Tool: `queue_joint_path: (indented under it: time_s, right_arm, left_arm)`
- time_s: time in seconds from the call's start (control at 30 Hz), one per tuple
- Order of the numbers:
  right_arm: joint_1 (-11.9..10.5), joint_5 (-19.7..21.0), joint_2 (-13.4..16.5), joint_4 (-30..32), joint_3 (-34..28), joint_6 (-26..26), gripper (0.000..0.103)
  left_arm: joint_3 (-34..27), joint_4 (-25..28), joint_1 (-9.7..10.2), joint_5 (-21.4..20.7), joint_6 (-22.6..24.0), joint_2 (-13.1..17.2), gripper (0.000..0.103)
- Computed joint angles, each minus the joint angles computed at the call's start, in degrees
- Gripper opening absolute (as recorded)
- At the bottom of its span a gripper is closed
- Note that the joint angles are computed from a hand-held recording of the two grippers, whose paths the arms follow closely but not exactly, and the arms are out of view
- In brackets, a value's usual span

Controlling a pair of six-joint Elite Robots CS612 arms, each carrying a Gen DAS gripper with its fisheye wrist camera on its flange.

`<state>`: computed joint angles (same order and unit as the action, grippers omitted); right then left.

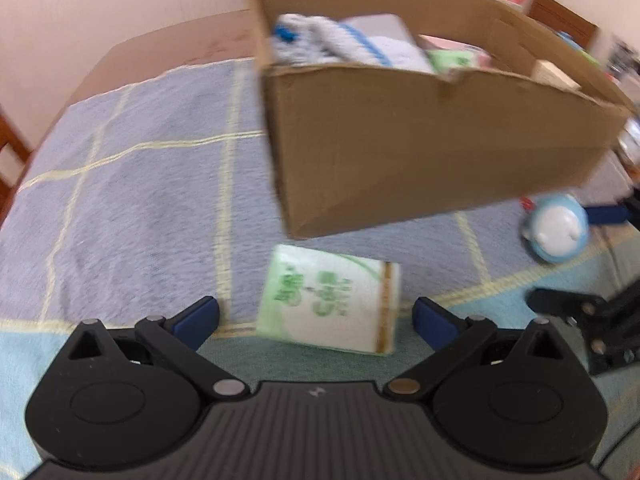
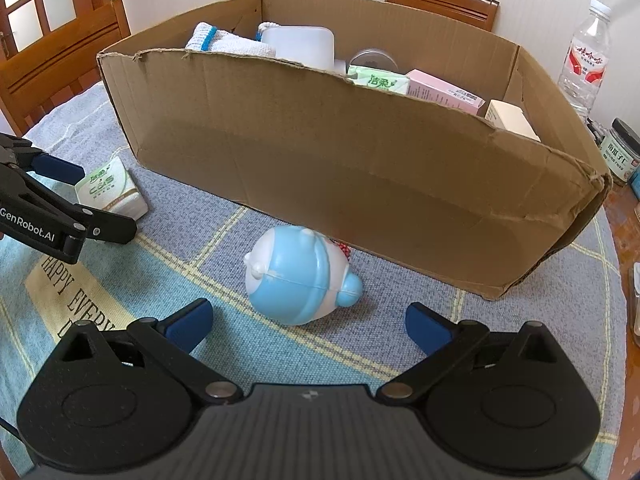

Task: Organize objects
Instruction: 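Approach the green C&S tissue pack with the left tool while the right tool approaches the blue toy, then grasp the green tissue pack with the left tool while the right tool grasps the blue toy, then carry the tissue pack and blue toy into the box and release both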

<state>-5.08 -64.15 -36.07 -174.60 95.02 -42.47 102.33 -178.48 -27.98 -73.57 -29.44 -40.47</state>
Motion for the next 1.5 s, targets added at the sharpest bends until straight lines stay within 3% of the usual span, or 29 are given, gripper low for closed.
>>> queue_joint_path:
  time_s: [0.2,0.53,0.8,1.1,1.3,1.5]
  right_arm:
    - [0.0,0.3,0.1,-0.8,0.3,0.2,0.103]
    - [0.5,-0.3,0.0,0.2,-0.1,1.1,0.103]
    - [1.1,-0.3,-0.2,0.1,-0.6,1.7,0.082]
    - [1.3,-1.2,-0.5,-0.4,-0.4,2.1,0.063]
    - [1.3,-2.2,-0.7,0.1,-0.4,2.5,0.061]
    - [1.0,-2.0,-1.4,0.8,-0.1,1.8,0.061]
  left_arm:
    - [0.0,-3.1,0.04,-2.3,5.9,0.4,0.09]
    - [0.0,-3.8,0.11,-2.2,6.2,0.5,0.086]
    - [0.0,-4.1,0.41,-2.6,6.9,0.6,0.086]
    - [0.0,-5.9,-0.25,-1.7,8.0,0.8,0.068]
    - [0.1,-5.9,-0.84,-0.4,8.8,0.8,0.064]
    - [-0.3,-3.9,-0.6,-1.9,9.0,0.4,0.064]
